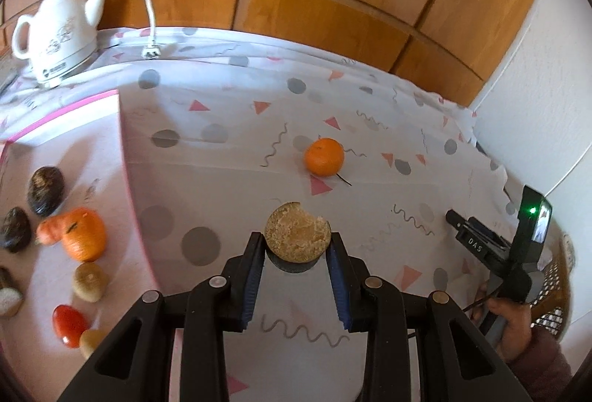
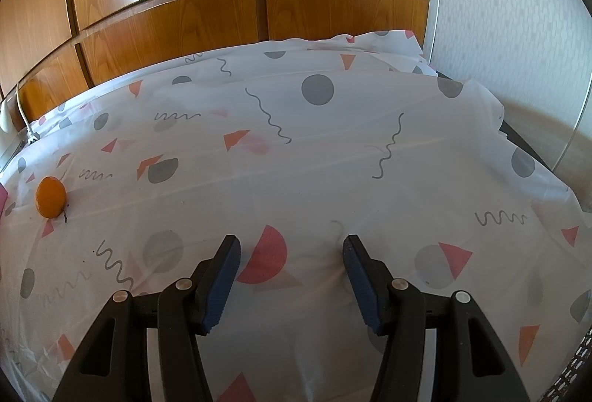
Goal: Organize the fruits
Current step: 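Carry the held slice over the pink tray with the left gripper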
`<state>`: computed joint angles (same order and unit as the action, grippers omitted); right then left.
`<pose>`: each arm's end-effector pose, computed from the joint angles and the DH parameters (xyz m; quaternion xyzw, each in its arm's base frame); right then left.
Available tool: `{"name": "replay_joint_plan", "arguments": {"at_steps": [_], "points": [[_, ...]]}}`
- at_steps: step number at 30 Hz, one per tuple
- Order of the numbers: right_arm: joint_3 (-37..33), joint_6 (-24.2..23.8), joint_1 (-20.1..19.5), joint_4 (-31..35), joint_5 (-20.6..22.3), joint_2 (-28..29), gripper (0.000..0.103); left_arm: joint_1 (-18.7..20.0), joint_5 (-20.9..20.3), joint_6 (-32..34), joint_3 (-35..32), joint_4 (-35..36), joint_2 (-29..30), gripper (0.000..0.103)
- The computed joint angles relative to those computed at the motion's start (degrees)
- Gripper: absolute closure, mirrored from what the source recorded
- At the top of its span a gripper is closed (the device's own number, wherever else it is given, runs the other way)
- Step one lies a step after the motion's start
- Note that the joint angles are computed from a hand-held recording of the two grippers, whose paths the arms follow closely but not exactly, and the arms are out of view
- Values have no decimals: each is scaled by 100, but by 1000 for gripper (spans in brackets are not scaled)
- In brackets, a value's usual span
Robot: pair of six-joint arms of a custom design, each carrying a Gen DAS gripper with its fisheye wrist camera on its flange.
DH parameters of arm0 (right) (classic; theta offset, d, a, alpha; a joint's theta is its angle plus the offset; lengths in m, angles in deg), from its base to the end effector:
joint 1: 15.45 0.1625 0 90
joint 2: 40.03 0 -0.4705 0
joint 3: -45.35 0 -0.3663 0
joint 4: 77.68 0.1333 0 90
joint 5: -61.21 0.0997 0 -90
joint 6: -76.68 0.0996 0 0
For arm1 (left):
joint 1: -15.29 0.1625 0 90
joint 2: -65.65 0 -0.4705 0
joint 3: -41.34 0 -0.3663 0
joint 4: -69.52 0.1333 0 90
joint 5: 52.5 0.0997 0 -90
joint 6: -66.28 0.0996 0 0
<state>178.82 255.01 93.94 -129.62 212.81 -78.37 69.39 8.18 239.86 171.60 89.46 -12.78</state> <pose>0.1436 -0.2703 -0.0156 -0.0559 -0.8122 0.4095 0.4118 -0.0010 -0.3119 0.2218 0.2043 0.9340 -0.2331 0.1777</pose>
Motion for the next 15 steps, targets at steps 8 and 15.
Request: {"name": "replay_joint_plan", "arguments": {"at_steps": [8, 15], "points": [[-30, 21, 26, 55, 51, 20, 44, 250, -54, -135, -52, 240, -670, 69], [-55, 46, 40, 112, 85, 32, 44, 665, -139, -216, -222, 490, -1293, 69]]}}
